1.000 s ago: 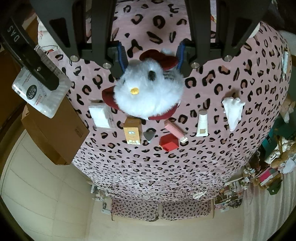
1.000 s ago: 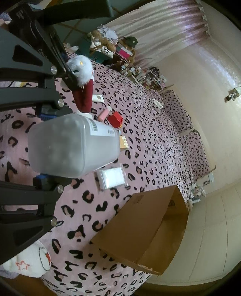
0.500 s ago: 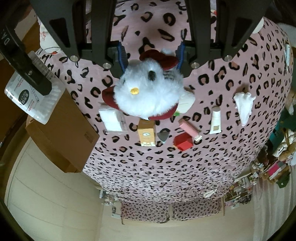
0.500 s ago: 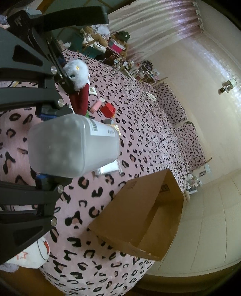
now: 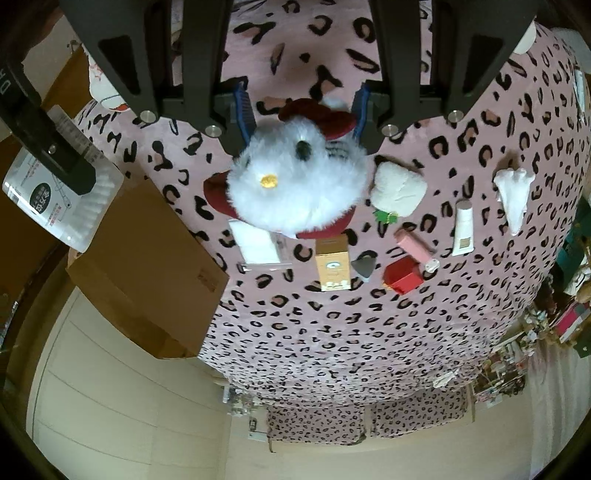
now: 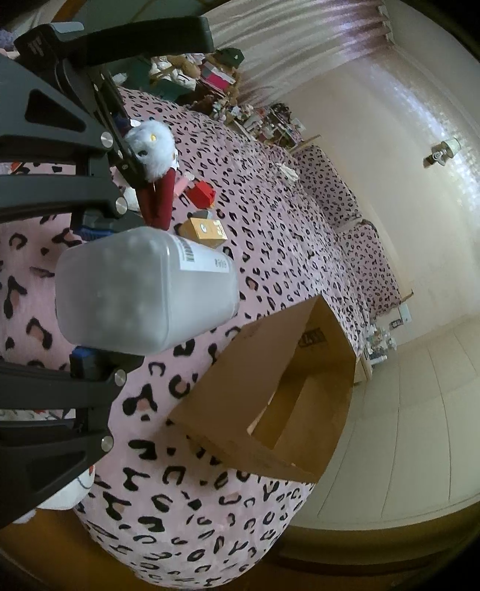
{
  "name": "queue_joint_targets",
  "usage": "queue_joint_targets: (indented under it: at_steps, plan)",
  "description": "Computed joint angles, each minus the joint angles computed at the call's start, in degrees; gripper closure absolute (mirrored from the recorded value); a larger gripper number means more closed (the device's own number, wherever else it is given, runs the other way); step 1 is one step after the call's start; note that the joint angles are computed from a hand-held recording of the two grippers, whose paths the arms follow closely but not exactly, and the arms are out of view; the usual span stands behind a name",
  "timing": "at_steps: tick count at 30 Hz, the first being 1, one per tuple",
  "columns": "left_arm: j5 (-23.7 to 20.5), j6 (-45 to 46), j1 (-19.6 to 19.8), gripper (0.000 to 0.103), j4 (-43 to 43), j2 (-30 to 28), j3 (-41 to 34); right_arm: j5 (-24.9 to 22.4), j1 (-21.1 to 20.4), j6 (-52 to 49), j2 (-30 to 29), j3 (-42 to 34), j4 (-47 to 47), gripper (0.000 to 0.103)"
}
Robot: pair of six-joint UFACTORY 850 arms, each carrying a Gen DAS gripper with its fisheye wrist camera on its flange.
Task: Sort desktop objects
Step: 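Lift and carry the plush and tub with both tools toward the cardboard box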
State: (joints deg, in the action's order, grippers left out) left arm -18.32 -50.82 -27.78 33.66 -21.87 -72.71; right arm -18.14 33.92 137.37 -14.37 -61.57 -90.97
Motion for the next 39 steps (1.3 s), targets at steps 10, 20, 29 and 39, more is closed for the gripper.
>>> queue_joint_targets:
  at_steps: [10,20,29,39]
  plan:
    - [0.4,4.4,-0.9,0.06,-3.1,-1.5,-2.0,-1.2,-0.7,0.3,1.6,1.8,0.4,0.062]
    - [0.1,9.8,-2.0,0.06,-7.2,-3.6,-4.7,-2.3,-1.6,-0.5,2.6,2.8,1.4,0.062]
    - [-0.4,17.0,-3.1,0.06,-12.7,-6.6,-8.4,-3.5,-2.5,-1.7,3.1,3.8,3.4,0.062]
    - [-2.0,26.9,-3.7,0.06,-21.6,-9.6,-12.9,-4.7,-3.7,0.3,4.0,5.1,2.1,0.062]
